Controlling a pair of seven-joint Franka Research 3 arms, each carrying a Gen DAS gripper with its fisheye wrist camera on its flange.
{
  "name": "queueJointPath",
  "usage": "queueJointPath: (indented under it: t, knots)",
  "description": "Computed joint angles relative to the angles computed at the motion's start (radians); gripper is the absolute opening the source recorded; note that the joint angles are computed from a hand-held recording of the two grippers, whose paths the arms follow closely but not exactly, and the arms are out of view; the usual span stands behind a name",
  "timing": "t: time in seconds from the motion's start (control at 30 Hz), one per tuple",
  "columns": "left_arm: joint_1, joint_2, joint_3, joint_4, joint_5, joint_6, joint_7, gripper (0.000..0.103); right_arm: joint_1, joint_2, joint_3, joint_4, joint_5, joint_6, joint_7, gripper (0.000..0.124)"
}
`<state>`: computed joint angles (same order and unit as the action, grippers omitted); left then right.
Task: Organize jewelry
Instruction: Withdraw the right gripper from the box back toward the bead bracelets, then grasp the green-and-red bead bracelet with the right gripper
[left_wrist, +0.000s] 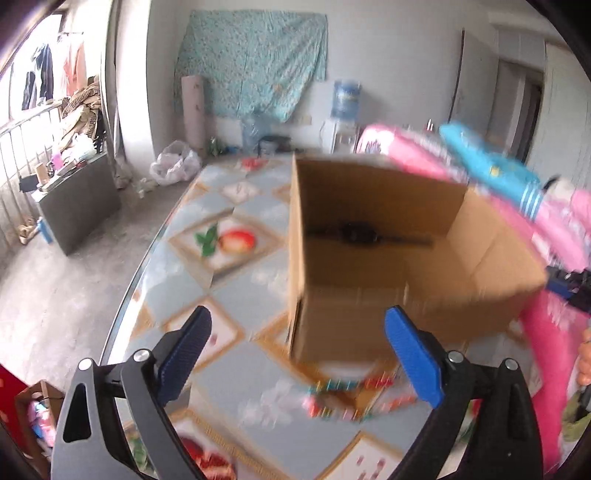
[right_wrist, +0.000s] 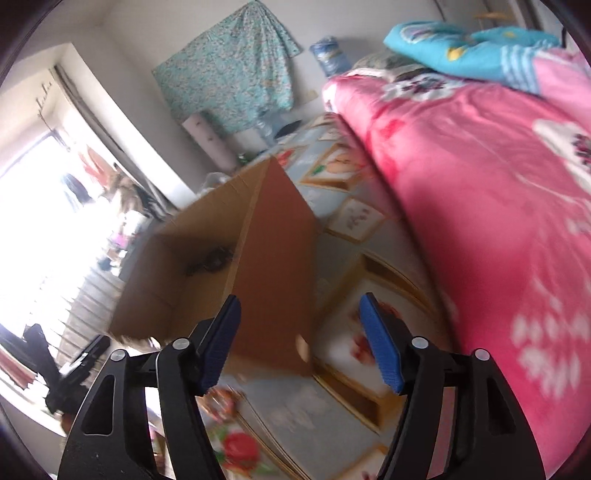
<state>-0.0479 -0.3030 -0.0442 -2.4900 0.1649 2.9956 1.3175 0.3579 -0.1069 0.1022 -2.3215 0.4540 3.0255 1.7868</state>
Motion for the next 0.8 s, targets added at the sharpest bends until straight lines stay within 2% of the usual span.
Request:
queueJointPath:
  t: [0.1,0.2,0.33,0.37,0.5,0.57,0.73,0.8]
  knots:
    - [0.034,-0.010,-0.049,-0.030,0.055,-0.037,-0.036,0.093,-0.044,-0.038,0.056,-0.062,-0.153,-0.026,0.146,0.069]
    - [0.068,0.034,-0.100,-0.007,0.129,-0.110,-0.098,0.093,-0.015,-0.035,0.061,-0.070,-0.172,-0.067,0.154,0.070]
    - [0.083,0.100,-0.121,0.033,0.226,-0.136,-0.172,0.093,-0.002,0.002,0.087,-0.032,-0.285,-0.118,0.206,0.072]
    - [0.085,0.120,-0.126,0.052,0.256,-0.165,-0.186,0.093,0.005,0.007,0.088,-0.027,-0.304,-0.118,0.214,0.075]
    - [0.051,0.125,-0.085,0.037,0.232,-0.165,-0.146,0.095,0.006,0.022,0.109,0.001,-0.481,-0.122,0.309,0.080]
    - [0.034,0.112,-0.057,0.020,0.183,-0.166,-0.084,0.098,-0.001,0.028,0.120,0.020,-0.613,-0.139,0.378,0.085]
    - [0.006,0.101,-0.010,-0.008,0.057,-0.141,0.054,0.098,0.016,0.050,0.122,0.069,-0.825,-0.185,0.472,0.095]
    - [-0.003,0.105,0.003,-0.007,0.006,-0.134,0.106,0.098,0.029,0.065,0.118,0.091,-0.906,-0.209,0.508,0.095]
